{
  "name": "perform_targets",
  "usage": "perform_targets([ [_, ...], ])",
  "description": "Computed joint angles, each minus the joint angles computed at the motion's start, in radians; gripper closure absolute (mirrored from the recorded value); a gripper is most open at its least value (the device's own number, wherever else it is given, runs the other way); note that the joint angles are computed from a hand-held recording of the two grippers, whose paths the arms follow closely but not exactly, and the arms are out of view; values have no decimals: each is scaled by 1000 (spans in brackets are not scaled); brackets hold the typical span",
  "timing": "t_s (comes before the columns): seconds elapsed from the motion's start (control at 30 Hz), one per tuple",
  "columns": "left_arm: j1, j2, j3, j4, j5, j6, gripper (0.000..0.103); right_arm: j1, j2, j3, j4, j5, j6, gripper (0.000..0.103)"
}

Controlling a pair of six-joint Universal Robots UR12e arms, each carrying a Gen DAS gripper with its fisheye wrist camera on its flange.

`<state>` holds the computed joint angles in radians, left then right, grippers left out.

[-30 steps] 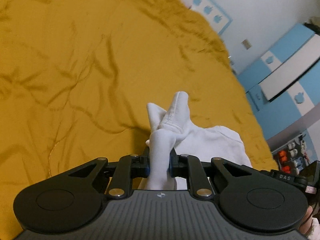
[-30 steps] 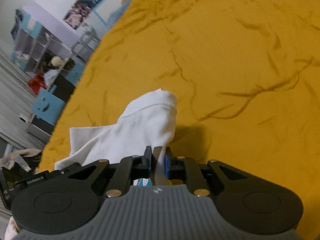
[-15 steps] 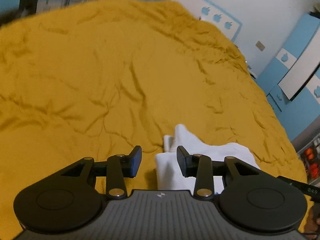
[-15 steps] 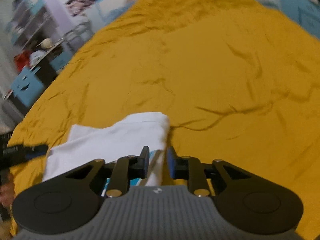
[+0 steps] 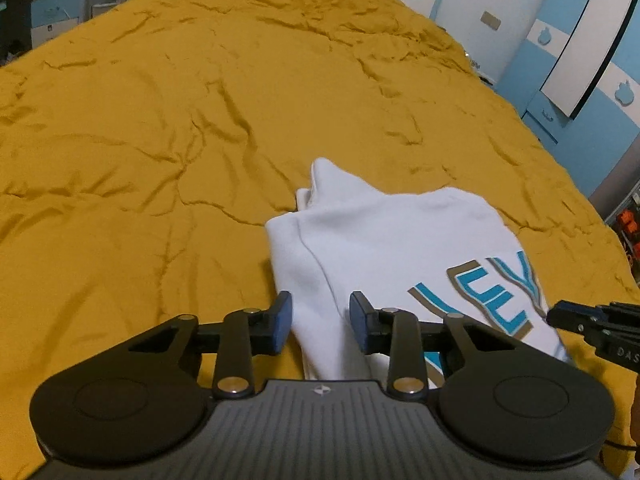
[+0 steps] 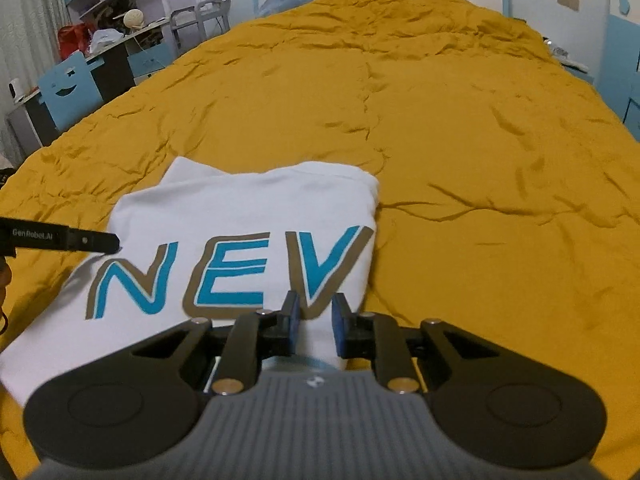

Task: Fold small clothes

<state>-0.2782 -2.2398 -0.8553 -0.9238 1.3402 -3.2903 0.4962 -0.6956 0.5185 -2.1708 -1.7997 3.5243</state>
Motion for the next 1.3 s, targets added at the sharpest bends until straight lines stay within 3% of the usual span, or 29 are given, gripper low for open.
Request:
perform_targets([
  [0.23,-15,76,-82,53,-15,96,65,27,-102,148,-96,17,-31,89],
  [0.37,-33,137,-165,71,0,169,65,52,-141,207,-125,2,-61,78],
  [0.43,-41,163,-207,79,7,193,65,66,-152,228,-130,-18,-70,78],
  [0.63,-58,204,-288,69,67,203,66,96,-190,306,-132,-67,-54,78],
  [0.77,-53,206,-299,36,68,197,68,108,-200,339,-108,-101,-44,78],
  [1.1,-55,207,-348,64,77,203,69,100,-211,423,-154,-73,-7,78],
  [1.3,-55,207,-338,58,81,207,69,91,-212,414,-134,-48,-8,78],
])
